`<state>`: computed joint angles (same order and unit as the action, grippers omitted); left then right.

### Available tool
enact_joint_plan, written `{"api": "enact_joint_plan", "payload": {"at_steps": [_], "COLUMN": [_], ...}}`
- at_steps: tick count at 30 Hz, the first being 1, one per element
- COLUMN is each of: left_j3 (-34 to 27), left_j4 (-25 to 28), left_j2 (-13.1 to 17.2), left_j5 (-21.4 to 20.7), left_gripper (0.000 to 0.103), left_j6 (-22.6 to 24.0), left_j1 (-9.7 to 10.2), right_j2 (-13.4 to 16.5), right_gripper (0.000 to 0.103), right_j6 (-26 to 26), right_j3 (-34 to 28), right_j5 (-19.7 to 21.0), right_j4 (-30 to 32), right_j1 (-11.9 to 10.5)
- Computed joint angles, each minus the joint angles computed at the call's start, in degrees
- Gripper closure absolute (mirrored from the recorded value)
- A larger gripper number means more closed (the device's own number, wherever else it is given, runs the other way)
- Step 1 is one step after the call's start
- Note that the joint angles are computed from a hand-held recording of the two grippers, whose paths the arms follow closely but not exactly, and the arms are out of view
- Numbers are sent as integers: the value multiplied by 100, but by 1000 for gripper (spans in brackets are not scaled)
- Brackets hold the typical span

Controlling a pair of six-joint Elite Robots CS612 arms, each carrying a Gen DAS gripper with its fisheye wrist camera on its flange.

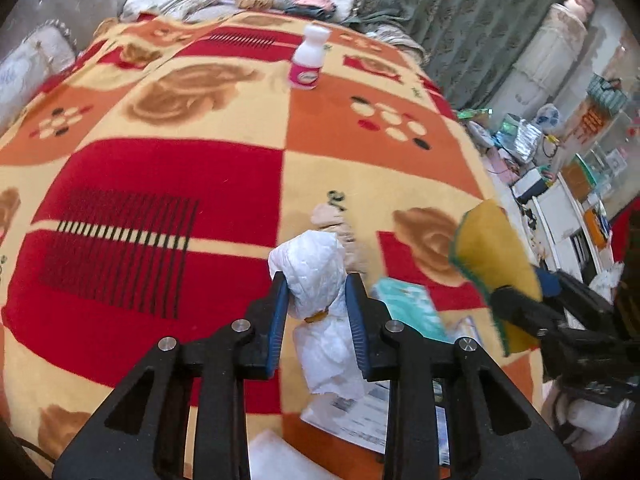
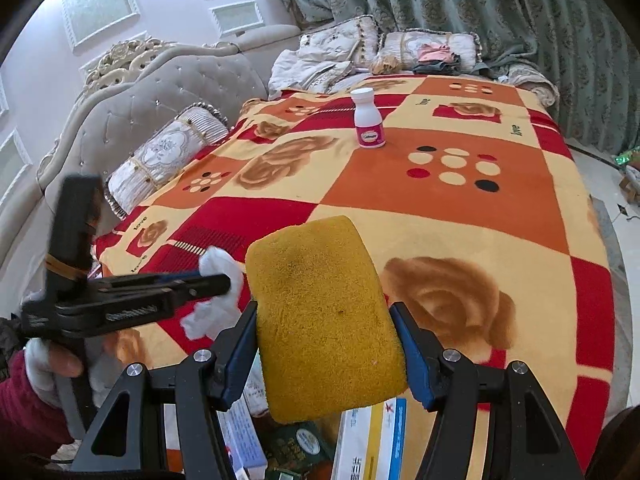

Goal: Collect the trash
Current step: 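Grasp the yellow sponge with the right tool while the left tool grasps white tissue, then carry the sponge and tissue over the black bin and open both tools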

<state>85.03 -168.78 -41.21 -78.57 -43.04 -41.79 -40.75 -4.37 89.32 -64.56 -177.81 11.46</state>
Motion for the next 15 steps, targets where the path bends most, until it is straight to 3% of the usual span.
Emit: {"api": "enact_joint_plan", "payload": {"at_steps": [15], "left_j3": [-192], "left_j4": [-80], "left_j2": [-84], "left_j5": [75], "left_gripper": [76], "left_j6": [573], "left_j1": [-333], "right_j2": [-321], "right_gripper": [41], "right_j6": [250], "right_j3": [661], "right_j5": [-336], "right_j4": [-684], "right_j1": [-183]}}
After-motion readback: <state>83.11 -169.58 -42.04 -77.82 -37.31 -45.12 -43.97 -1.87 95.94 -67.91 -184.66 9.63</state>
